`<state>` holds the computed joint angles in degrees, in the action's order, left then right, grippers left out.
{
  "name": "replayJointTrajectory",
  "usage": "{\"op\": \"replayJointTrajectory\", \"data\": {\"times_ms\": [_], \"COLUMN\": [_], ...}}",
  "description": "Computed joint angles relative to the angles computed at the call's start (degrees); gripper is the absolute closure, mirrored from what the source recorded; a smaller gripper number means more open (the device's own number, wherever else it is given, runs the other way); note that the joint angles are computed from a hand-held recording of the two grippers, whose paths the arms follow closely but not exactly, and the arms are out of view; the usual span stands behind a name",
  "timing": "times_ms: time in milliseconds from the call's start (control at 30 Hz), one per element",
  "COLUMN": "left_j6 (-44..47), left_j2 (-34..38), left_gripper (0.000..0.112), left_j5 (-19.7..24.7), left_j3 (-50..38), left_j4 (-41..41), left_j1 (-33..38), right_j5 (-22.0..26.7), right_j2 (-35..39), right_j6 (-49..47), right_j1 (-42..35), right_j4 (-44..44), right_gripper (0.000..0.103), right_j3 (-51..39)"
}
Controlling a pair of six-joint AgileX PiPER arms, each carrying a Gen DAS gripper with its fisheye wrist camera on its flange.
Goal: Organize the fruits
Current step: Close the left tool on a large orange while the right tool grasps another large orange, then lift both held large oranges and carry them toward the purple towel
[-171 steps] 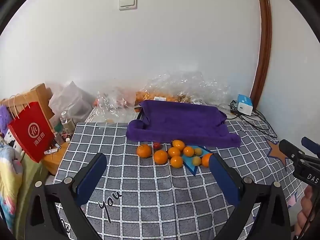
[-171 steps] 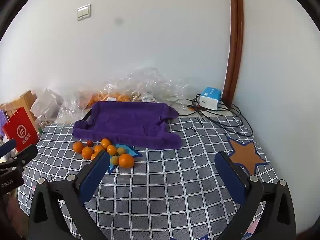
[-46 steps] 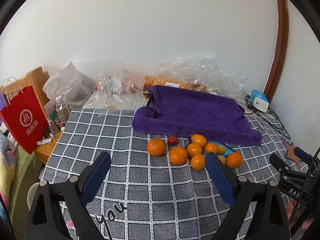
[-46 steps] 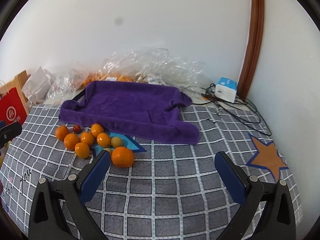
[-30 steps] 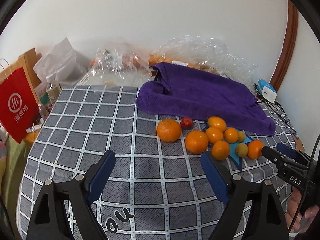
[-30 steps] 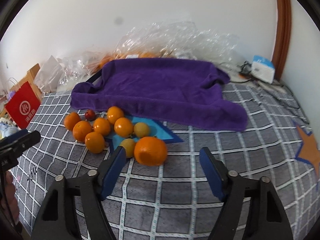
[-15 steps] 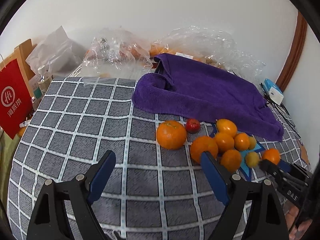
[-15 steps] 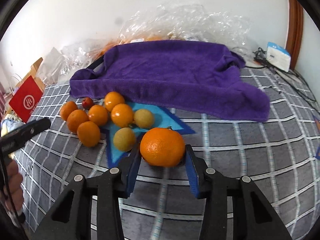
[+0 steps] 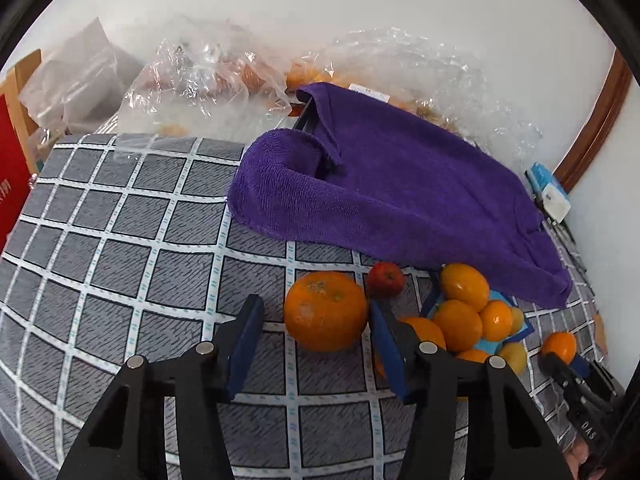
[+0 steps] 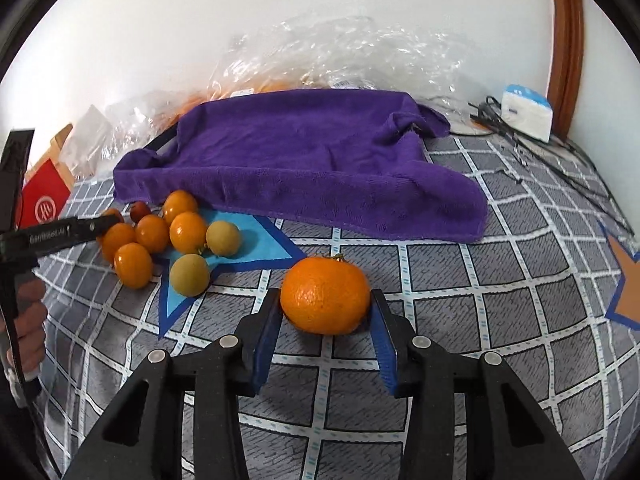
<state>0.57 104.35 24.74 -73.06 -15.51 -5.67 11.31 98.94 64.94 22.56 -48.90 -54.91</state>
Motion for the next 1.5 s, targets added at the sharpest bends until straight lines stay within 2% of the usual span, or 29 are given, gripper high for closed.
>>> {"op": "replayJointTrajectory", "data": {"times_ms": [67,167,267,300,367,433,567,667,733,800,933,1133,1300,1433,1500], "left_j6": [1.79,0.06,-6.11,-5.37,-1.98,-0.7,-1.52,0.65,0.66,0.17,1.59,9.9,24.32,29.64,29.69], "left_j2": [-0.43,-0.57,-1.45,-1.44,-1.42,-1.54,-2.37,-3.31,-3.81,-4.17,-4.87,-6.43,-7.36,-7.97,-8.08], "left_gripper": [0.063,0.07,0.072,0.072,0.072,0.072,0.073,0.073,0.073,0.073,0.073,0.073,0.073,0.073,0.073], "left_j5": [-2.21,-3.61,-6.27,-6.21,-6.09,-6.23,-7.77,-9.54,-10.56,-11.48,-12.56,-14.57,-14.43,-14.92,-14.66], "left_j3": [1.67,2.42,4.14,4.05,4.08,4.29,5.6,6.96,7.63,8.13,8.99,10.86,12.0,12.71,12.64], "left_j4": [-0.83,1.91,9.32,8.54,4.31,2.34,2.61,-0.61,-0.97,-0.69,-2.63,-11.72,-26.96,-32.79,-33.05], "left_j1": [-0.19,-1.28,-3.03,-2.99,-2.19,-1.58,-1.31,-0.62,-0.47,-0.61,-0.36,0.54,1.89,2.2,2.45], "right_j5": [0.66,1.13,1.03,0.55,1.33,3.56,5.12,3.62,3.9,3.7,1.93,0.71,-1.93,-1.63,-2.08], "right_j2": [0.15,0.72,1.03,1.09,1.11,1.39,1.61,1.33,1.58,1.51,1.13,-0.45,-2.3,-3.15,-3.69], "right_j6": [1.15,-2.39,-6.94,-9.3,-7.15,-1.13,1.66,0.21,-1.31,-0.75,0.71,12.73,23.27,23.8,20.45], "right_j1": [0.64,0.59,-0.03,-0.24,0.25,1.39,2.04,1.58,1.38,1.14,0.36,0.6,-0.5,-0.76,-1.25], "right_j4": [-1.5,2.29,7.13,9.23,6.98,1.38,-1.47,-0.51,1.17,0.96,0.49,-10.89,-19.93,-20.33,-17.0], "right_gripper": [0.06,0.06,0.056,0.052,0.047,0.047,0.046,0.046,0.049,0.056,0.06,0.06,0.06,0.06,0.06], "right_j3": [-0.24,-1.04,-1.48,-1.55,-1.66,-2.06,-2.38,-1.94,-2.28,-2.16,-1.36,0.7,3.16,3.85,3.99]}}
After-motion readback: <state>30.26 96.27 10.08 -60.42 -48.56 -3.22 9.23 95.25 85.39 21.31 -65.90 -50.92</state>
